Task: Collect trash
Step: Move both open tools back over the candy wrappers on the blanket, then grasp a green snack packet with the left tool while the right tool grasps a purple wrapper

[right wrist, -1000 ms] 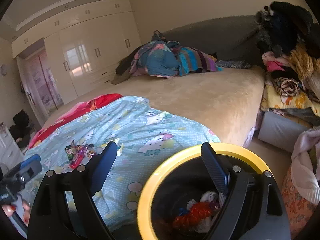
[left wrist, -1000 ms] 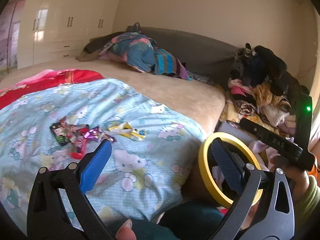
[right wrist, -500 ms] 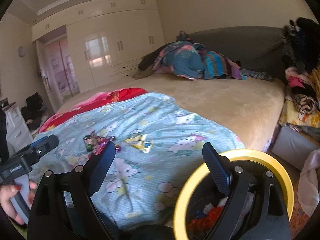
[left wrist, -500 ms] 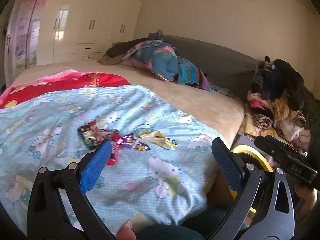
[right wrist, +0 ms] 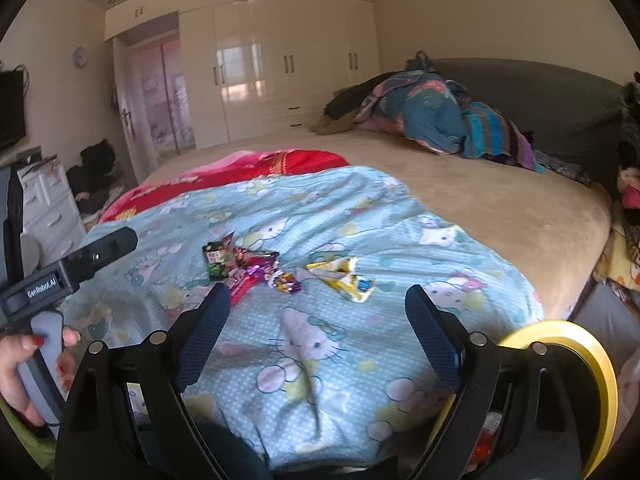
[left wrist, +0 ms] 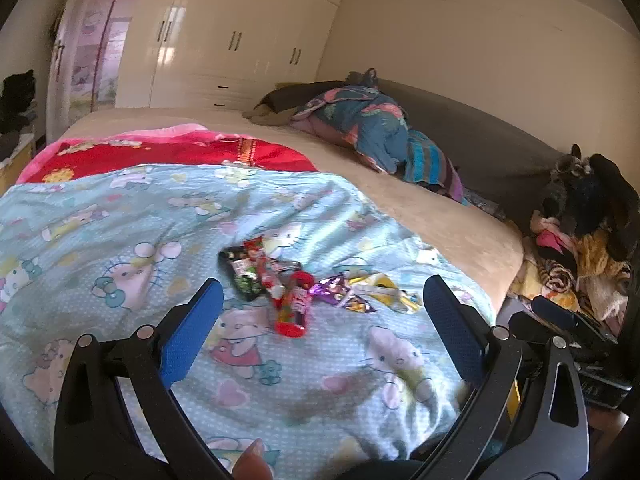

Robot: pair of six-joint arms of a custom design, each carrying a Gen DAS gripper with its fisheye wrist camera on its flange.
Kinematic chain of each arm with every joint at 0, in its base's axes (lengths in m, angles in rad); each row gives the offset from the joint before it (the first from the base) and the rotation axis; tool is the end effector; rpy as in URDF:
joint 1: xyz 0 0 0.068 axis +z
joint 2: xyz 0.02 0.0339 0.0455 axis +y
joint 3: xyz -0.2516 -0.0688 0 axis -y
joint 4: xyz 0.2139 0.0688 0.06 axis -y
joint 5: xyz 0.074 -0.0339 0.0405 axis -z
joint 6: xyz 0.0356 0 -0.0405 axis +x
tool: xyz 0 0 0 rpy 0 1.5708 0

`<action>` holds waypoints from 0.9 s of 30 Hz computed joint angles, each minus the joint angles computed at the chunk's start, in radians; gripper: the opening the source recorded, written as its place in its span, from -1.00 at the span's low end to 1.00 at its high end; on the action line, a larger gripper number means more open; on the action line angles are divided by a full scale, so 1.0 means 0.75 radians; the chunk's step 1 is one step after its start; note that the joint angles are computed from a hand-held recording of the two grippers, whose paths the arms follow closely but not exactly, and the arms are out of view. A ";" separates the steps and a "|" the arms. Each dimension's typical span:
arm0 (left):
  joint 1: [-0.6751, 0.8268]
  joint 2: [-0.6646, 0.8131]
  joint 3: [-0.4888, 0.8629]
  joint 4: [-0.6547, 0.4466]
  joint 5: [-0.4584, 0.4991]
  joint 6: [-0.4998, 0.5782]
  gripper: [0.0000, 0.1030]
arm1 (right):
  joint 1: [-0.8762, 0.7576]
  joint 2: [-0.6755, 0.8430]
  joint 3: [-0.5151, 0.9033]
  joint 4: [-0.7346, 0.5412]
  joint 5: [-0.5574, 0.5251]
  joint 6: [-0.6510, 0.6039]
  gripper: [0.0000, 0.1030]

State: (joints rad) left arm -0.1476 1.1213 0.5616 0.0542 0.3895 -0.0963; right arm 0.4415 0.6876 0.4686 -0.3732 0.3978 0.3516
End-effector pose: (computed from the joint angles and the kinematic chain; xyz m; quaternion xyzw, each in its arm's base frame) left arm 0.2130 -0.0453 0.2256 0.1199 0.8424 -0.2261 0.4742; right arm 0.1289 0.0457 0.2257 0.0539 0.8686 0.0171 0.4923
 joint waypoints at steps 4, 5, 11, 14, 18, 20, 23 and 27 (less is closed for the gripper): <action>0.055 0.051 0.010 0.018 0.020 0.010 0.79 | 0.011 0.158 -0.006 0.148 -0.032 -0.041 0.68; 0.064 0.067 0.010 0.027 0.019 0.013 0.79 | 0.006 0.225 0.000 0.194 -0.049 -0.058 0.68; 0.128 0.243 0.055 0.071 0.042 0.039 0.79 | -0.093 0.595 0.046 0.435 -0.185 -0.145 0.67; 0.141 0.329 0.093 0.074 0.048 0.039 0.62 | -0.144 0.774 0.097 0.523 -0.230 -0.185 0.67; 0.152 0.479 0.178 0.053 0.066 0.040 0.35 | -0.212 1.014 0.218 0.574 -0.297 -0.236 0.65; 0.147 0.552 0.225 0.043 0.067 0.041 0.23 | -0.232 1.130 0.292 0.573 -0.308 -0.266 0.59; 0.140 0.646 0.294 0.024 0.068 0.036 0.08 | -0.260 1.268 0.381 0.570 -0.342 -0.287 0.53; 0.118 0.790 0.403 -0.008 0.070 0.026 -0.05 | -0.282 1.412 0.486 0.542 -0.356 -0.297 0.41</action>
State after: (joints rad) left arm -0.0592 1.7138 0.8636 0.0481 0.4422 -0.0767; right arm 0.2298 1.7468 0.8334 0.0334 0.1306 0.1288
